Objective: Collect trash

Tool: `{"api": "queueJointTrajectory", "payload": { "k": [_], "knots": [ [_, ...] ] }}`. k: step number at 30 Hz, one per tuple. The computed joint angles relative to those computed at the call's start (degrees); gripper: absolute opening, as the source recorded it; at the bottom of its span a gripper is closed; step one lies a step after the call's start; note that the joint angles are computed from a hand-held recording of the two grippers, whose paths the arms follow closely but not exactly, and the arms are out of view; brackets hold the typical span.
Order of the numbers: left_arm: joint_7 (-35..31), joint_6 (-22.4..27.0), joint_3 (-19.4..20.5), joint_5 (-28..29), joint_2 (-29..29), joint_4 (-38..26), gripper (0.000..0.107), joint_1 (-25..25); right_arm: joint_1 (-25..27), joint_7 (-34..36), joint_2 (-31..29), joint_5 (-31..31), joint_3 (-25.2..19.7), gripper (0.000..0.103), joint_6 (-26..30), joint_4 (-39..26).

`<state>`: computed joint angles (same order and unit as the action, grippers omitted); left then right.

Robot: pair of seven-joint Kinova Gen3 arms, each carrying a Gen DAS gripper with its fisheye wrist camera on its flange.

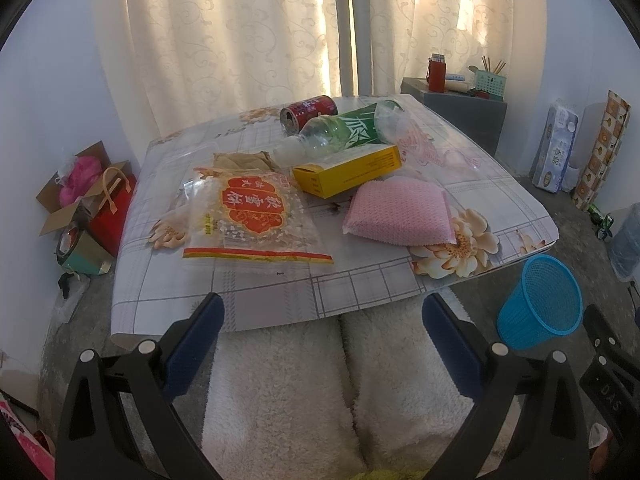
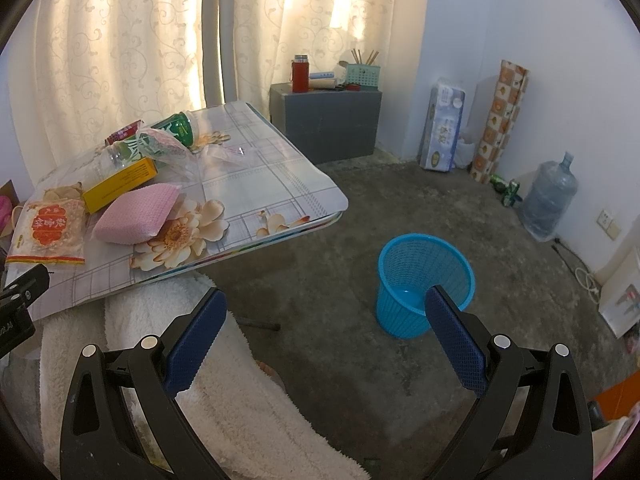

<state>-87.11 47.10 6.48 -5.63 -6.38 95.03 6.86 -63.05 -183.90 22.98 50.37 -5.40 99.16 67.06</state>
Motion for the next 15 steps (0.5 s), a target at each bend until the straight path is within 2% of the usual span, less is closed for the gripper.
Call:
{"api": "queueJointTrajectory", "payload": {
  "k": [10, 15],
  "knots": [
    [-0.9, 0.2, 0.3, -0.3, 0.3, -0.2, 0.097, -0.6, -0.5, -0.3, 0.2, 0.5, 0.1, 0.095, -0.4, 0.0],
    [-2.5, -0.3, -1.1, 1.2, 0.0, -0.5, 0.097, -0.5, 0.0, 0.0, -0.6, 0.4, -0.3, 0.095, -1.7, 0.9]
  ]
}}
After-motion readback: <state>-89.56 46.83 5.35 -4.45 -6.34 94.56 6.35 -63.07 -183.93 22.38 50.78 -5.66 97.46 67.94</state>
